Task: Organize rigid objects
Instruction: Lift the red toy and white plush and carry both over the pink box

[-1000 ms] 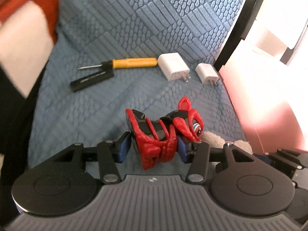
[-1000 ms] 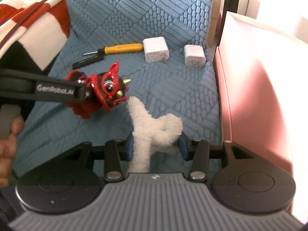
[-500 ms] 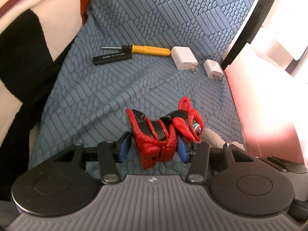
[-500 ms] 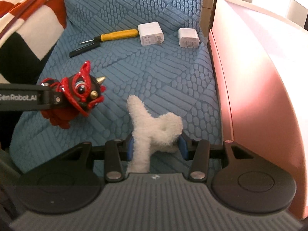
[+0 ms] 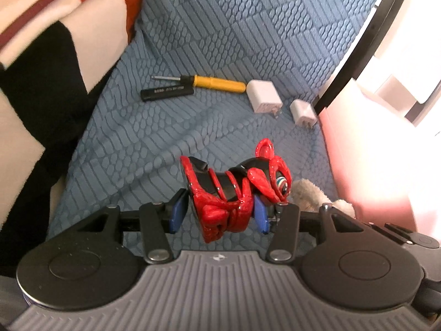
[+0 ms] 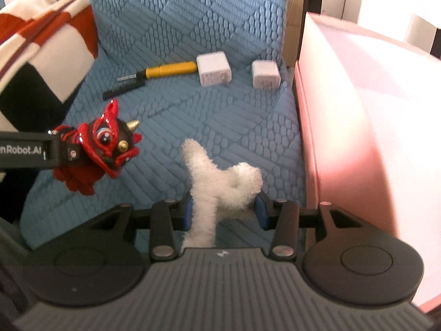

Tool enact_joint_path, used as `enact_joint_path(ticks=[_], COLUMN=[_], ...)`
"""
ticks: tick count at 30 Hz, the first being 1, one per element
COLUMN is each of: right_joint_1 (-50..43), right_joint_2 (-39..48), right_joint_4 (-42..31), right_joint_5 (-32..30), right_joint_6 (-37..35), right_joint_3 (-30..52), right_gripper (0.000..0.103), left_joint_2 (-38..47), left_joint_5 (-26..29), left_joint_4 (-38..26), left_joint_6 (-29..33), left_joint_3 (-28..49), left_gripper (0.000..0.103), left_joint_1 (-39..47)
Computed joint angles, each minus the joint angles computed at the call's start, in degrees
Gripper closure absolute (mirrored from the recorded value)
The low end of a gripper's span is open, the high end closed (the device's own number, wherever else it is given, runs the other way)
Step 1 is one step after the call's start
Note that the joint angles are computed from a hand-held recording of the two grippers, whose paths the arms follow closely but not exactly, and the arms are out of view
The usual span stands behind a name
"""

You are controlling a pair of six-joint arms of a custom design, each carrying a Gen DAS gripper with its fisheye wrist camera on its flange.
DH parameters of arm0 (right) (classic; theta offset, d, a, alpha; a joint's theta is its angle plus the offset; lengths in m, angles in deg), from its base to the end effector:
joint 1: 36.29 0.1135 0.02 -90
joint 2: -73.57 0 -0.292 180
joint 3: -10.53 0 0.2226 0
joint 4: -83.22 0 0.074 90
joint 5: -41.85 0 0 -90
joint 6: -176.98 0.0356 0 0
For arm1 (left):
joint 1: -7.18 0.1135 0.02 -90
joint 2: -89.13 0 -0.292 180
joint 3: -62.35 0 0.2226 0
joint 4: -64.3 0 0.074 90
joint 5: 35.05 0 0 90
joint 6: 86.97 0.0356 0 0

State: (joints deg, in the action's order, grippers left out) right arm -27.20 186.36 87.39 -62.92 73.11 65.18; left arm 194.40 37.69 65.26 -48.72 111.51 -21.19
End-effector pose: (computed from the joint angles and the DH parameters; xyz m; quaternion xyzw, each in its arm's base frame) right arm 0.3090 0.0586 0.1060 -0.2267 0.9163 0.1093 0.3115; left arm 0.2538 -0.1251 0.1218 -0.2351 0.9146 -0.0810 0.3187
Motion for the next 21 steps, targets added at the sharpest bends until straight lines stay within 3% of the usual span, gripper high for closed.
enact_joint_path(ticks=[11, 21], right_joint_1=[-1.54, -4.14], right_joint_2=[-13.88, -28.76], right_joint_4=[-5.91, -14.11], right_joint_5=[-4.88, -9.92], right_joint_6=[1.22, 1.79], right_joint_3=[-0.85, -1.10], right_gripper=[0.057, 0.057], left_joint_2=[-10.59, -21.92], left_joint_5=[-3.46, -11.99], left_joint_4=[-6.91, -19.16], left_joint_6=[-0.49, -7.16], left_joint_3=[0.19, 2.76], left_gripper=[0.047, 0.048], left_joint_1=[-1.40, -9.07])
